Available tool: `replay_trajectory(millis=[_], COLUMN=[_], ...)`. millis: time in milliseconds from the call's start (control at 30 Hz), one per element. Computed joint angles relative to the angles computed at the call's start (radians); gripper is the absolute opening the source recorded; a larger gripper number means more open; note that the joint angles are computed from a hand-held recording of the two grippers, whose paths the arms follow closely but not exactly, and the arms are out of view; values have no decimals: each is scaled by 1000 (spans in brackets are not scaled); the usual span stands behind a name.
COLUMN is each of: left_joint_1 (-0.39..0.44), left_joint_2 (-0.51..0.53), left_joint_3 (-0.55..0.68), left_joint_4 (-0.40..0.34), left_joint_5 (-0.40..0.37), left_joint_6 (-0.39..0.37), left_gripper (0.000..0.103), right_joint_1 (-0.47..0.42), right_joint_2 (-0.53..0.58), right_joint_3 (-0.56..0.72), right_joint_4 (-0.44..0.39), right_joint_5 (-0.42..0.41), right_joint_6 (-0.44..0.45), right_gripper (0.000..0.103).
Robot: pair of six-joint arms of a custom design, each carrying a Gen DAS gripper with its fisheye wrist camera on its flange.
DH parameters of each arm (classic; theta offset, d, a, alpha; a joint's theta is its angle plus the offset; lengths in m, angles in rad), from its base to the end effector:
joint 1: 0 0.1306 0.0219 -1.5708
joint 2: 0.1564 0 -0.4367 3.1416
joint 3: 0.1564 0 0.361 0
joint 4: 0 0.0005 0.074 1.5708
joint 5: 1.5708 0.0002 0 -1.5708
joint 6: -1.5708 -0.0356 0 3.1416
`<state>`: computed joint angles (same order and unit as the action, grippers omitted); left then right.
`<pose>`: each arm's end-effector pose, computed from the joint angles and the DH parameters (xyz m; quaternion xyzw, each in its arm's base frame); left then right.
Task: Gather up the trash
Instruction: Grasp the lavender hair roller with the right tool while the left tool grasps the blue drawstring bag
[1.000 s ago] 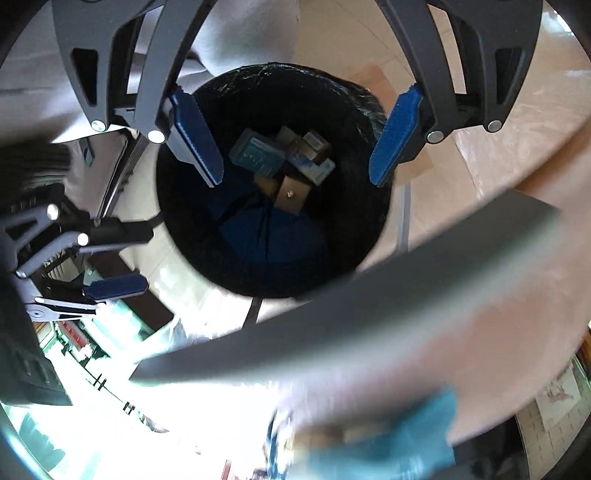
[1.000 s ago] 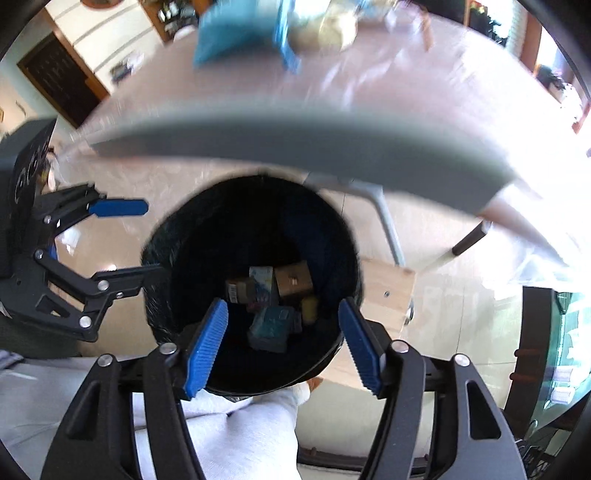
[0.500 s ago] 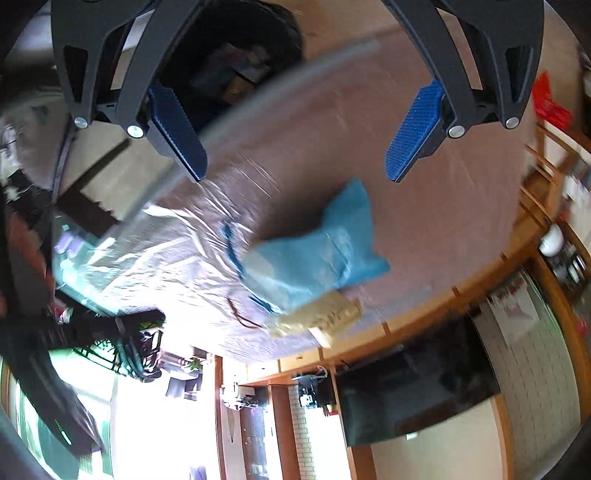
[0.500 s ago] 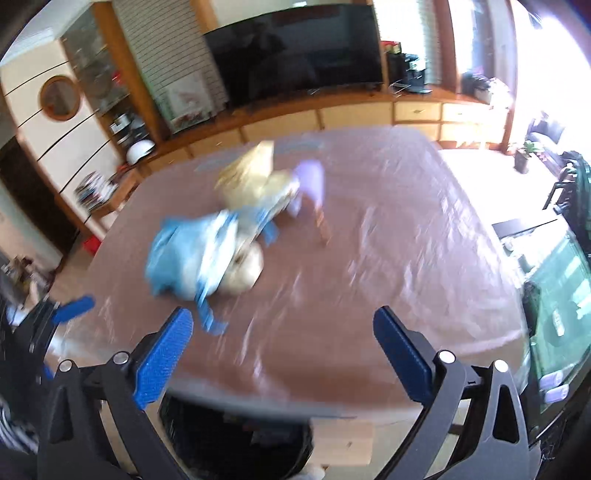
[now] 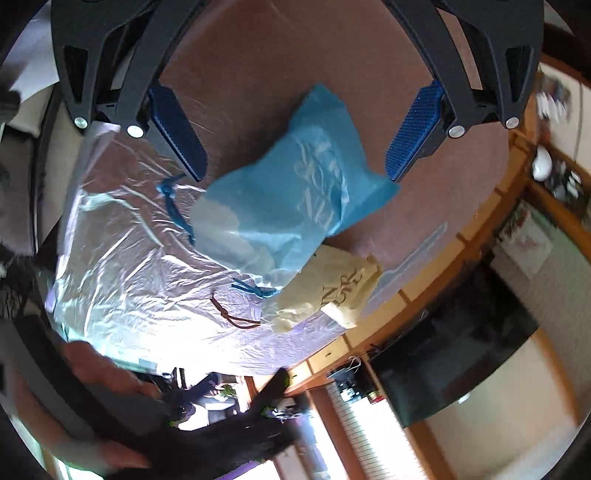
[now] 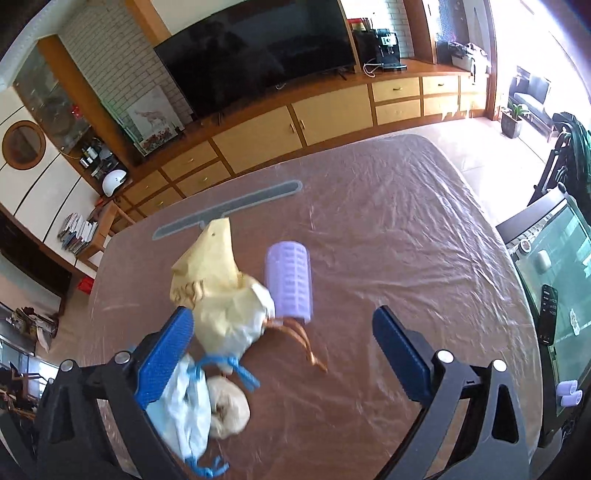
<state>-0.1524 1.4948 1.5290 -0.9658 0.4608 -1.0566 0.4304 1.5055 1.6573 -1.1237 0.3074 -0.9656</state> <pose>0.4727 -0.0891 0.4931 0.5844 0.7197 -0.0614 0.3699 0.4402 0.1897 0.5308 0.2932 0.8987 0.0753 0.3174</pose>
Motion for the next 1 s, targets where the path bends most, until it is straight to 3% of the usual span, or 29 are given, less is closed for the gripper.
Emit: replay_trajectory(millis=[100, 200, 267, 367, 467, 633, 700, 833, 933, 1000], left_joint_1=[-13, -23, -29, -30, -29, -25, -16, 4, 19, 30], left_joint_2=[27, 59, 73, 84, 92, 121, 148, 174, 208, 229], left_joint_3=[23, 57, 72, 87, 96, 135, 181, 230, 282, 318], left_joint_4=[-5, -26, -32, -37, -43, -86, -149, -186, -235, -280], left_joint_5=[-6, -10, -16, -8, -9, -8, 20, 33, 43, 60], left_joint_6=[-30, -38, -35, -31, -31, -15, 3, 49, 98, 122], left_gripper=[98, 98, 98, 98, 98, 97, 89, 67, 57, 57], right_joint_1=[-38, -86, -105, -112, -114, -93, -91, -93, -101, -98], right_joint_2=[65, 109, 120, 152, 174, 183, 169, 131, 106, 97], right_joint_3=[59, 73, 64, 84, 99, 118, 103, 64, 35, 24], right_joint_4=[-40, -21, -7, -19, -21, -43, -35, -20, -5, -7], right_joint_5=[-14, -108, -156, -165, -173, -119, -107, -88, -89, -82], right_joint_6=[11, 0, -4, 10, 35, 73, 68, 58, 60, 59], right_gripper=[78, 62, 56, 55, 44, 42, 41, 41, 41, 41])
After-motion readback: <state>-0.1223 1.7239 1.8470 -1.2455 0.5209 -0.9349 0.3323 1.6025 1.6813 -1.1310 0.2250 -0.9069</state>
